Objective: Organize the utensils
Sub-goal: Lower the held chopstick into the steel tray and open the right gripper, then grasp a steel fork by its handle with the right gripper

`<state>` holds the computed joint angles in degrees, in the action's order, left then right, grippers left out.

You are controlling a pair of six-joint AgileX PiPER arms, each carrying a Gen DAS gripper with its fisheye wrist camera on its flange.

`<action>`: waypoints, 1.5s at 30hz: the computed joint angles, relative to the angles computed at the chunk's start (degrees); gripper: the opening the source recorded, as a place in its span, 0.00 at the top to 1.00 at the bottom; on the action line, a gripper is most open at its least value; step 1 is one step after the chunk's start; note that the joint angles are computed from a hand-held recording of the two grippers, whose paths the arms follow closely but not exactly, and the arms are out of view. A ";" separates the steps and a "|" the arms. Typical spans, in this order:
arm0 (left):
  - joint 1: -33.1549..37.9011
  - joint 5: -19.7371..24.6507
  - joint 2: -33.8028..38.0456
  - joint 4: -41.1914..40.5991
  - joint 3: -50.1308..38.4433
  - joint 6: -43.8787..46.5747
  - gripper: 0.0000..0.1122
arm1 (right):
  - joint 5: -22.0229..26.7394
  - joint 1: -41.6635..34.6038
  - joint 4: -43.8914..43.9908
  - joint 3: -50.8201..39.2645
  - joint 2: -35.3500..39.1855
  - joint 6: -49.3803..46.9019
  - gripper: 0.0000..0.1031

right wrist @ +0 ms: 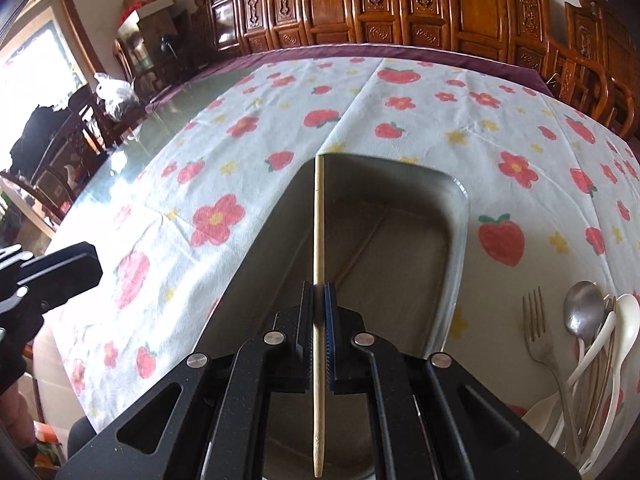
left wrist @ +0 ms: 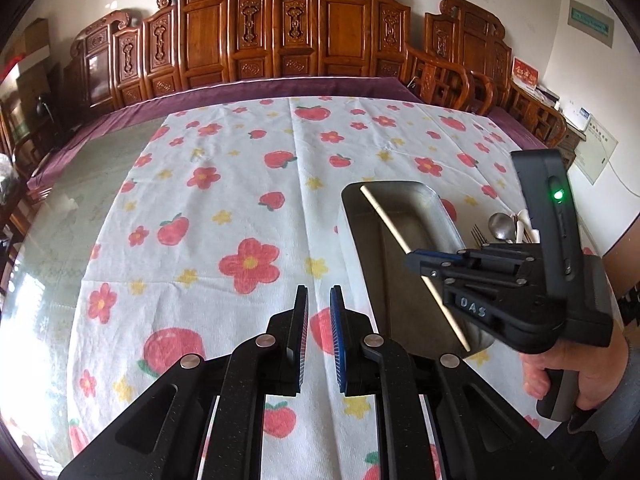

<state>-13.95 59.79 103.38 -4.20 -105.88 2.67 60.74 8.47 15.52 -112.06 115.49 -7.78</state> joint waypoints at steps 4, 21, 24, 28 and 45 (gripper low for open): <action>-0.47 -0.55 -1.67 0.26 1.89 -0.03 0.91 | -0.27 -0.06 -0.45 0.43 -0.43 -0.11 0.94; -9.69 -1.12 -7.15 4.16 2.95 -5.24 0.75 | -3.21 -17.12 11.01 26.33 -23.37 -18.62 0.94; -12.39 -1.45 -6.88 5.16 2.70 -6.95 0.74 | -3.05 -24.10 12.57 30.40 -26.63 -24.00 0.91; -15.98 -1.41 -5.28 6.91 1.71 -9.73 0.74 | -2.92 -32.71 16.28 32.39 -26.27 -29.75 0.81; -23.14 -1.97 -1.56 11.05 1.91 -16.26 0.74 | -3.58 -30.65 18.32 24.59 -12.87 -38.30 0.81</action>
<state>-37.08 57.82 101.82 6.86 -103.97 -13.59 57.16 -22.17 33.85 -87.47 102.62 -46.07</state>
